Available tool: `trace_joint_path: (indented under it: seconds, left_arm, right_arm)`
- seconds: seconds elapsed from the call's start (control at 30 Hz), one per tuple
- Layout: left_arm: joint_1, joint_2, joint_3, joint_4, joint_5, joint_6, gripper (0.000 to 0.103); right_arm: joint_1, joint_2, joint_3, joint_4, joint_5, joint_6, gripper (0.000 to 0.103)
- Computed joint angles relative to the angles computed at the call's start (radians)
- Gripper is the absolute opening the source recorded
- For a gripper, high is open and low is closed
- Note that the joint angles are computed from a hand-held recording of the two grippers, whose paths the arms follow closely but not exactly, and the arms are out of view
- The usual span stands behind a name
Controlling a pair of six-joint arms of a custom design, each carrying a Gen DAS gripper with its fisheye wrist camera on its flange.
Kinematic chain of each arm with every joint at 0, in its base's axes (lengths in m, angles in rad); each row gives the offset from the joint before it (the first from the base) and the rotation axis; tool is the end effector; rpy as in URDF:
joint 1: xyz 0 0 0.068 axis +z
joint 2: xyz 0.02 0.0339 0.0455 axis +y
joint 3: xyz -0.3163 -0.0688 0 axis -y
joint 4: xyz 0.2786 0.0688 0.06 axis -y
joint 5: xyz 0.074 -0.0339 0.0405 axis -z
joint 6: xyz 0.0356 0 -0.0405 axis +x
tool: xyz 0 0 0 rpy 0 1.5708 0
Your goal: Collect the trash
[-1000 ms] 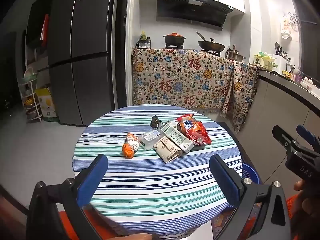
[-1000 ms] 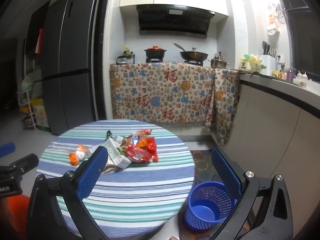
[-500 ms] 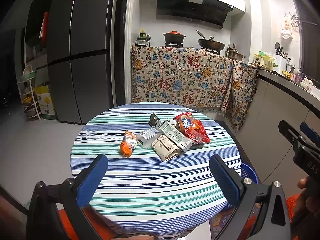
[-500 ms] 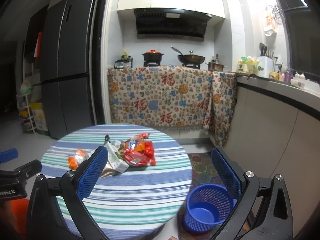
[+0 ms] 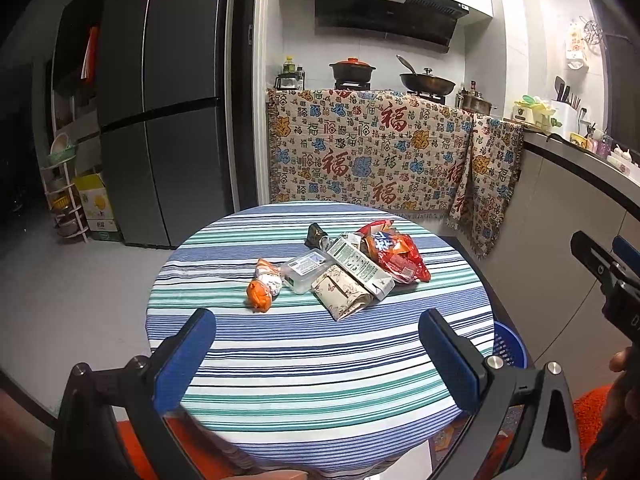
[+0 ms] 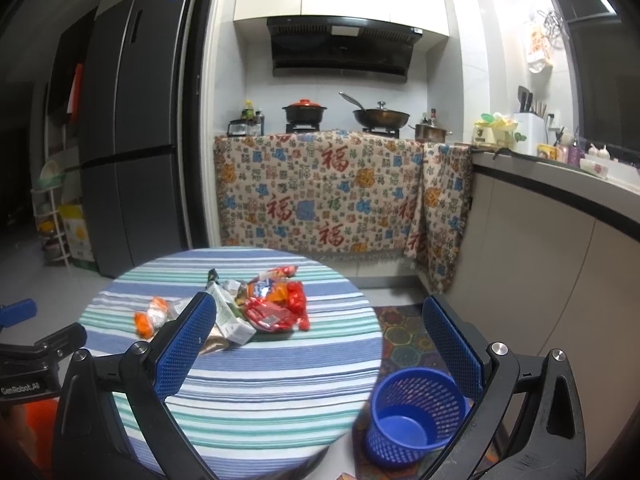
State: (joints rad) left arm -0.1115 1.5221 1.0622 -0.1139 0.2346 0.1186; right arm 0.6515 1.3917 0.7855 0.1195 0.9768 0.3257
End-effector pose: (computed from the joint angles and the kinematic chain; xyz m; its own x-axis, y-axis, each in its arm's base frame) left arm 0.3689 -0.0496 0.3006 -0.4999 0.1718 -0.8489 0.3639 0.9311 -0.0259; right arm 0.2642 0.1644 0.2714 -0.2746 0.0158 -0.9614 0.3493 0.9332 -0.0844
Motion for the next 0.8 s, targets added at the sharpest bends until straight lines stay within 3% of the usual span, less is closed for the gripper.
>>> trace_joint_path:
  seconds: [0.8]
  left_arm:
    - [0.011,0.018,0.006,0.016,-0.028,0.019,0.103]
  right_arm:
    - [-0.005,0.026,0.006,0.003,-0.022,-0.003,0.103]
